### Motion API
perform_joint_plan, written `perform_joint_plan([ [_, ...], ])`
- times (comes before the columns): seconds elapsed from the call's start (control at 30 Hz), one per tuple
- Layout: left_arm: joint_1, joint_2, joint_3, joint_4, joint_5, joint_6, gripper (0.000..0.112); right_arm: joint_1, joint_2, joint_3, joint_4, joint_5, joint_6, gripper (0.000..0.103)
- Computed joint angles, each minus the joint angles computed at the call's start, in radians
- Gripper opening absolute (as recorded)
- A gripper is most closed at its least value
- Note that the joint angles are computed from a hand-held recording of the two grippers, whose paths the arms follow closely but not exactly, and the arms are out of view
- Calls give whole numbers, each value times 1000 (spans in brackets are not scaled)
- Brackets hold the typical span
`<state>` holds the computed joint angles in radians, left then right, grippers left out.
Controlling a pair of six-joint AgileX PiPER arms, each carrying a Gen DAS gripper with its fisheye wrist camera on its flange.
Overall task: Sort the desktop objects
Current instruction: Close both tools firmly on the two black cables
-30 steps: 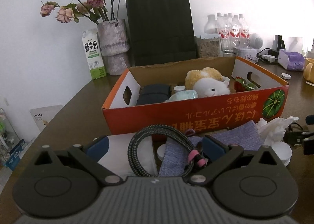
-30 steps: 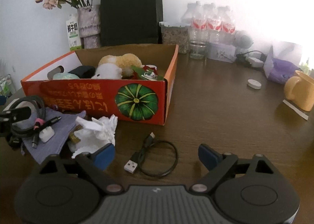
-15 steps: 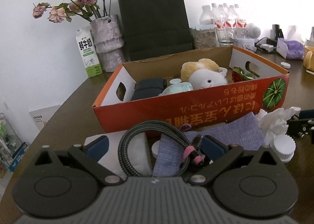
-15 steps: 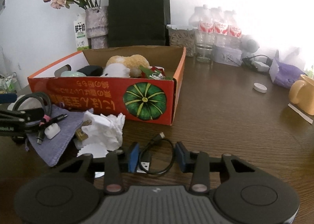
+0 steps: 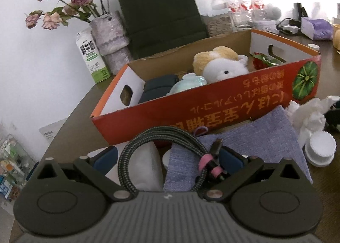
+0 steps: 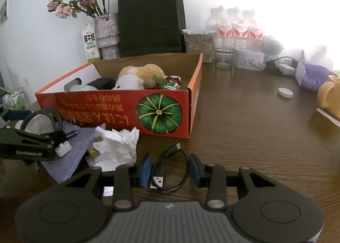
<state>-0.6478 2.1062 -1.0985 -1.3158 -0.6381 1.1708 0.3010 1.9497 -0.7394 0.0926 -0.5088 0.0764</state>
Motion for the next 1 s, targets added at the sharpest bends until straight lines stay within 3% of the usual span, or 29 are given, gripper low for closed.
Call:
perform_joint_plan([
  [0.1, -3, -2, 22, 62, -9, -40, 93, 0, -1, 2, -10, -3, 9, 37],
  [0.23, 1, -18, 45, 106, -6, -88, 89, -5, -2, 4, -26, -7, 23, 37],
  [0.83, -8, -109, 165, 270, -50, -315, 87, 0, -12, 23, -36, -45, 38, 35],
  [0.87, -7, -116, 170, 277, -51, -324, 87, -5, -16, 26, -50, -47, 49, 16],
  [0.9, -6, -122, 175, 284, -50, -332, 87, -11, -20, 25, -67, -42, 69, 7],
  [1.0, -5, -136, 189, 294, -54, -349, 87, -14, -23, 24, -58, -40, 66, 6],
])
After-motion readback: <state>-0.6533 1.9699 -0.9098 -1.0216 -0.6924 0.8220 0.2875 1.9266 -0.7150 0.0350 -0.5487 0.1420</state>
